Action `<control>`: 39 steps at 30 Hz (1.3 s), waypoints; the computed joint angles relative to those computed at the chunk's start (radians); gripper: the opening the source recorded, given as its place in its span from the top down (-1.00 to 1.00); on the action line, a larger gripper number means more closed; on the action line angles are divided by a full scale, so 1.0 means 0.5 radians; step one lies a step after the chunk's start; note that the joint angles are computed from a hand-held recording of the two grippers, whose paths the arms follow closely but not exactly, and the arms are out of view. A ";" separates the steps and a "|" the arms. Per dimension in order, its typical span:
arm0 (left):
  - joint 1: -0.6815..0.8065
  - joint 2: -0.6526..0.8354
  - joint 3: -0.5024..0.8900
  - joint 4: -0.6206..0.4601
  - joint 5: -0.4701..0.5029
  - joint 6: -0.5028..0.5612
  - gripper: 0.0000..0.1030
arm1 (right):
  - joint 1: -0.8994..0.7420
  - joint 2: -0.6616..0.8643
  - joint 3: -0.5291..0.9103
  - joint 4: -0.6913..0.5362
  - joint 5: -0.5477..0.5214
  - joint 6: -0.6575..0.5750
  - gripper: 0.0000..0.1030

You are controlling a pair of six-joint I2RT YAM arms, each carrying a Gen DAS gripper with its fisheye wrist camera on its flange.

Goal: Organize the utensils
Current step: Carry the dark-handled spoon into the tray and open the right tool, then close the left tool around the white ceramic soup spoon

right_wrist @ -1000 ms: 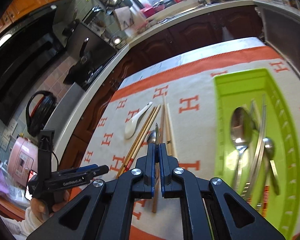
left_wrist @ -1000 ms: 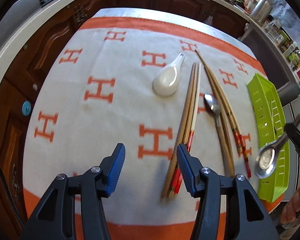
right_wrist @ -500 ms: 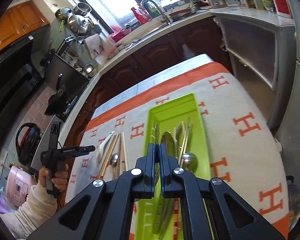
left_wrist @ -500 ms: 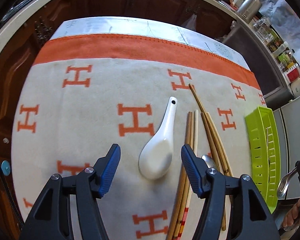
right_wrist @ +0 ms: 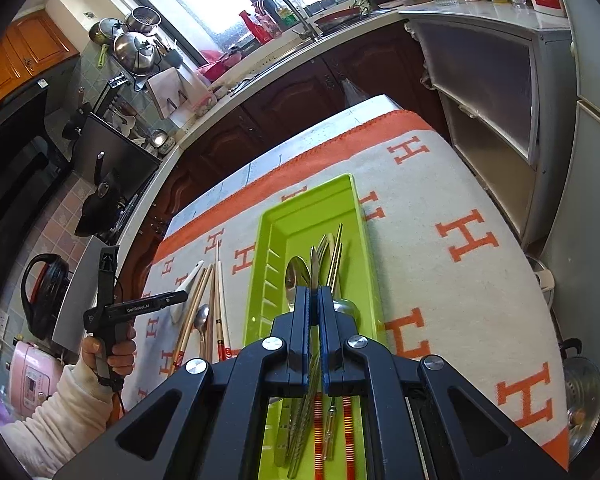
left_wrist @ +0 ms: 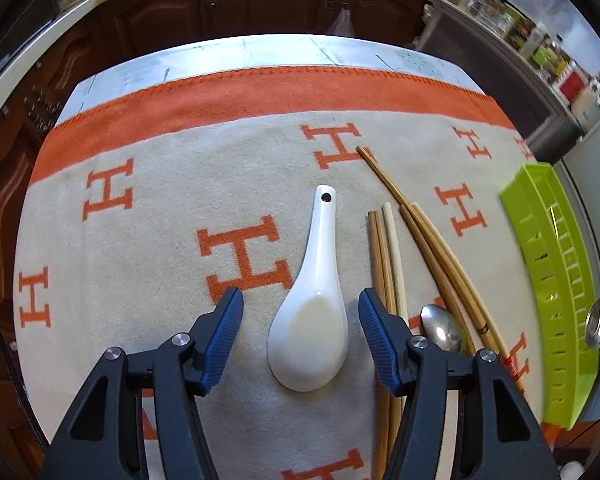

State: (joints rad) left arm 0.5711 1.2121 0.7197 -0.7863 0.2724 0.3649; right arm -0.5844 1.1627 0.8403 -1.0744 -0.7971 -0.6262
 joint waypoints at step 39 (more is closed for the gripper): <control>-0.153 -0.792 -0.020 -0.735 -0.143 -0.501 0.34 | 0.823 -0.373 -0.250 0.447 0.548 0.669 0.78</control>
